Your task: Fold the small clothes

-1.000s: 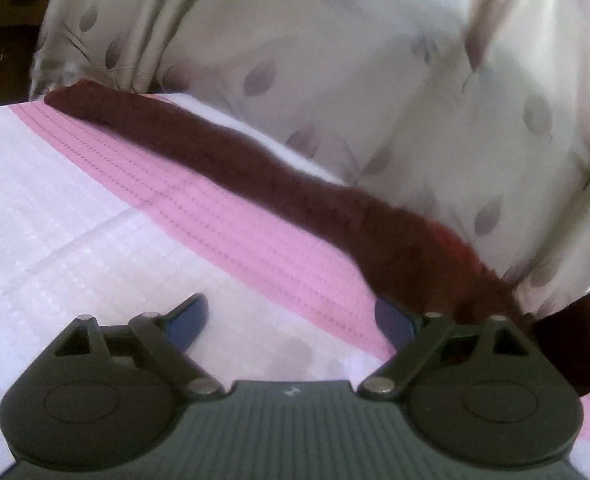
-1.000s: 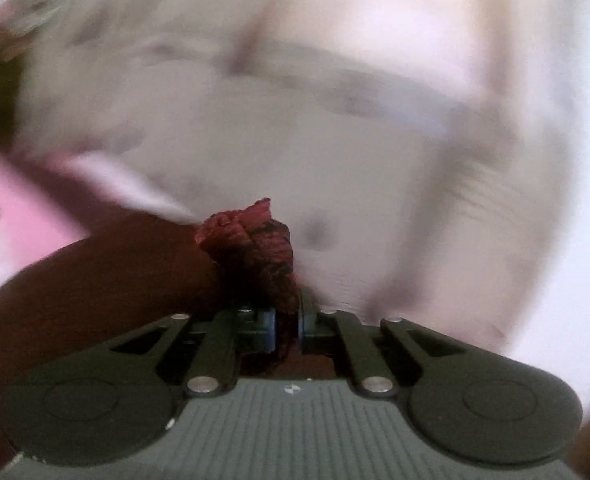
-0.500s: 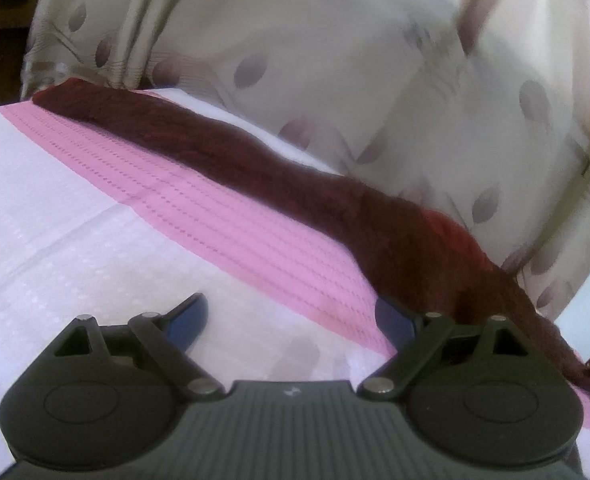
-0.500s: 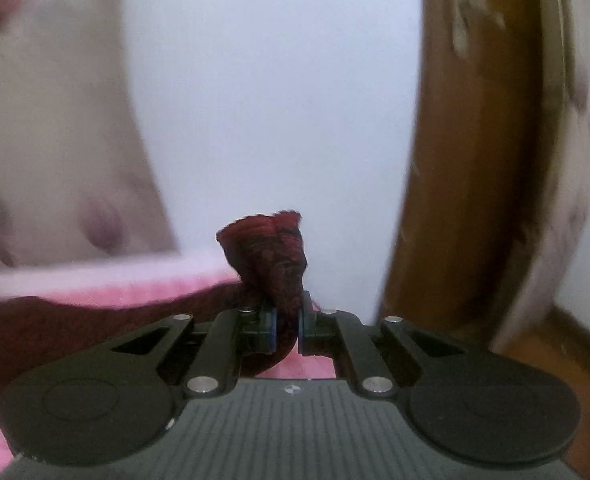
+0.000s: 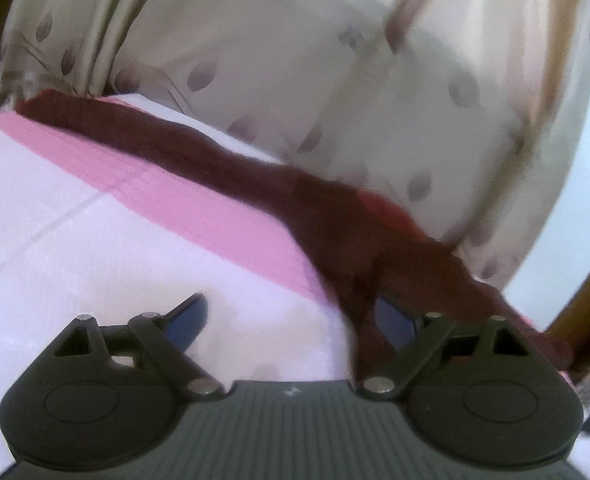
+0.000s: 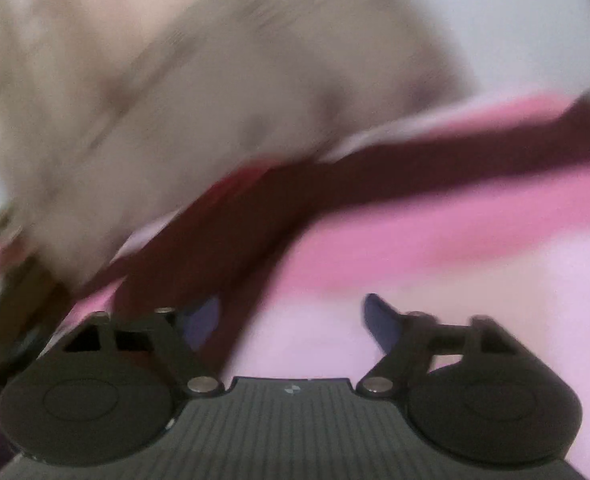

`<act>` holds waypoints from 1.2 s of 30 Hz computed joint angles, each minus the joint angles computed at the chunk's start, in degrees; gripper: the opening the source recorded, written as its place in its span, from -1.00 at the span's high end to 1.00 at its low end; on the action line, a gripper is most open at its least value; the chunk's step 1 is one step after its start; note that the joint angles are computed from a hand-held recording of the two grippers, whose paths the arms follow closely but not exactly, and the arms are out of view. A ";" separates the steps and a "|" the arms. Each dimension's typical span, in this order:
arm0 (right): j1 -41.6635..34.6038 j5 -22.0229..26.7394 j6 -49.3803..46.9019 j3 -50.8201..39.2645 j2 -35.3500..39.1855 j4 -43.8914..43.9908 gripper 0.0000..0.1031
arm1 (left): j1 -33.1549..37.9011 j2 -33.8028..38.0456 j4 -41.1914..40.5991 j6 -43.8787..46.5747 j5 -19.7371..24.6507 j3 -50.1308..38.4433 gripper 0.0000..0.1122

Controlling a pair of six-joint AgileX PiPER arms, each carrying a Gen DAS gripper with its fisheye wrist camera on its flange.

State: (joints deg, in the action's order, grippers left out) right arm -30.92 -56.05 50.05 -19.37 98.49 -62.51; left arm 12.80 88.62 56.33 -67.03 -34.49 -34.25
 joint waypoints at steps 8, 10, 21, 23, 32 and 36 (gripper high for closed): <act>32.10 -6.18 -12.37 8.61 8.65 28.58 -0.27 | 7.42 -7.93 7.44 -4.38 -8.77 10.85 -0.63; 38.01 -4.15 -14.62 7.13 9.43 34.36 0.61 | 8.83 -9.75 8.78 -3.85 -9.50 13.06 -0.63; 23.88 -1.23 12.72 8.67 -23.45 18.04 0.70 | -7.75 -19.42 -10.87 15.73 -4.42 24.24 -0.63; 17.41 -0.58 23.03 3.08 -26.44 8.15 0.70 | -17.87 -18.86 -22.33 26.40 0.43 23.28 -0.63; 19.56 8.35 32.45 -11.60 -32.07 2.97 0.80 | -38.81 -7.08 -60.00 51.13 7.66 13.23 -0.64; 14.54 6.18 44.83 -10.82 -31.34 -12.31 0.04 | -35.81 -8.41 -57.94 53.64 -5.73 21.38 -0.65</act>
State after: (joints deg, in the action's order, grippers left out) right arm -16.38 -49.88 94.88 -30.18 67.15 -74.82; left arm -23.01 80.21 -1.61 -13.39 -40.22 -12.87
